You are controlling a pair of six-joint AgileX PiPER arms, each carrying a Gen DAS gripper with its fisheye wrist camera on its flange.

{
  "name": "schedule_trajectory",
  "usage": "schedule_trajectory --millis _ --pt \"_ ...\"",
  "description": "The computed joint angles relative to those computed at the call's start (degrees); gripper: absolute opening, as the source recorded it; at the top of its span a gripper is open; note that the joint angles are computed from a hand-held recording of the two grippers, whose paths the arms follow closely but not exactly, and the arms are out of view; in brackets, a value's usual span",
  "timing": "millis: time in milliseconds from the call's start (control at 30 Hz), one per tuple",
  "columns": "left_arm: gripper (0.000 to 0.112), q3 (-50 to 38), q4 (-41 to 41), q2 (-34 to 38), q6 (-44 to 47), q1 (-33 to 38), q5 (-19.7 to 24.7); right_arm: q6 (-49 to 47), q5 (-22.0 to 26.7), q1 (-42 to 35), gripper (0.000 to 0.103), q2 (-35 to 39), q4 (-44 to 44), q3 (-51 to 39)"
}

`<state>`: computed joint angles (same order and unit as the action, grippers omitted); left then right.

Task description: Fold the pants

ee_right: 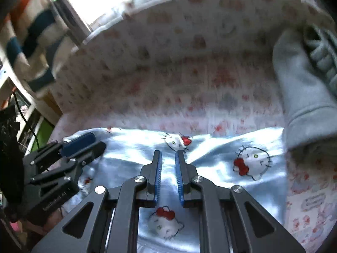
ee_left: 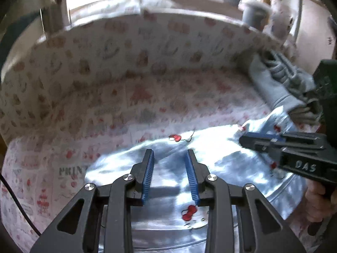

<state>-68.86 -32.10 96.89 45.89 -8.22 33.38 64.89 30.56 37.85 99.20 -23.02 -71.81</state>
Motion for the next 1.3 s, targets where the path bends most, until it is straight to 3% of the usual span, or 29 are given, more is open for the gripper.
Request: schedule_trajectory --millis 133,333,433,467,567,633,700,767,933,1000,1100,1300 --pt "0.030 -0.6 -0.5 0.9 0.1 0.4 1.1 1.2 -0.1 0.0 0.013 0.6 -1.6 0.0" --pt "0.030 0.7 -0.7 -0.2 1.2 0.1 -0.3 -5.1 -1.8 -1.9 0.014 -0.3 4.5 0.8" --pt "0.029 6.8 1.0 -6.2 2.3 -1.7 -10.3 -12.3 -0.6 -3.6 0.014 -1.7 12.1 -0.3" --pt "0.029 8.3 -1.2 -8.7 4.9 -1.5 -11.0 -12.8 -0.7 -3.9 0.014 -2.8 13.4 -0.1" --pt "0.030 9.7 -11.6 -14.8 12.2 3.6 -2.6 -3.8 -3.9 -1.7 0.017 -10.6 6.9 5.3" --pt "0.031 12.1 -10.7 -19.5 11.3 4.7 -1.8 2.6 -0.8 2.2 0.035 -14.2 -0.4 6.7" --pt "0.039 16.2 -11.9 -24.9 14.3 5.7 -3.1 10.6 3.9 7.8 0.051 -17.6 -8.9 8.2" --pt "0.047 19.3 -15.0 -28.4 18.5 7.5 -3.3 16.3 8.5 13.5 0.052 -21.2 -13.9 10.5" --pt "0.047 20.6 -17.7 -29.8 22.6 11.8 4.5 27.9 17.4 21.9 0.056 -28.2 -18.6 17.1" --pt "0.047 21.1 -16.1 -29.8 21.4 10.0 4.8 29.1 18.8 22.7 0.058 -30.5 -17.2 19.8" --pt "0.046 22.0 -13.5 -28.7 18.9 4.8 4.2 23.1 12.2 19.1 0.058 -33.8 -8.0 24.9" --pt "0.042 21.9 -10.5 -24.0 11.5 -5.8 -5.5 21.1 4.3 15.7 0.062 -35.1 -0.6 31.2"
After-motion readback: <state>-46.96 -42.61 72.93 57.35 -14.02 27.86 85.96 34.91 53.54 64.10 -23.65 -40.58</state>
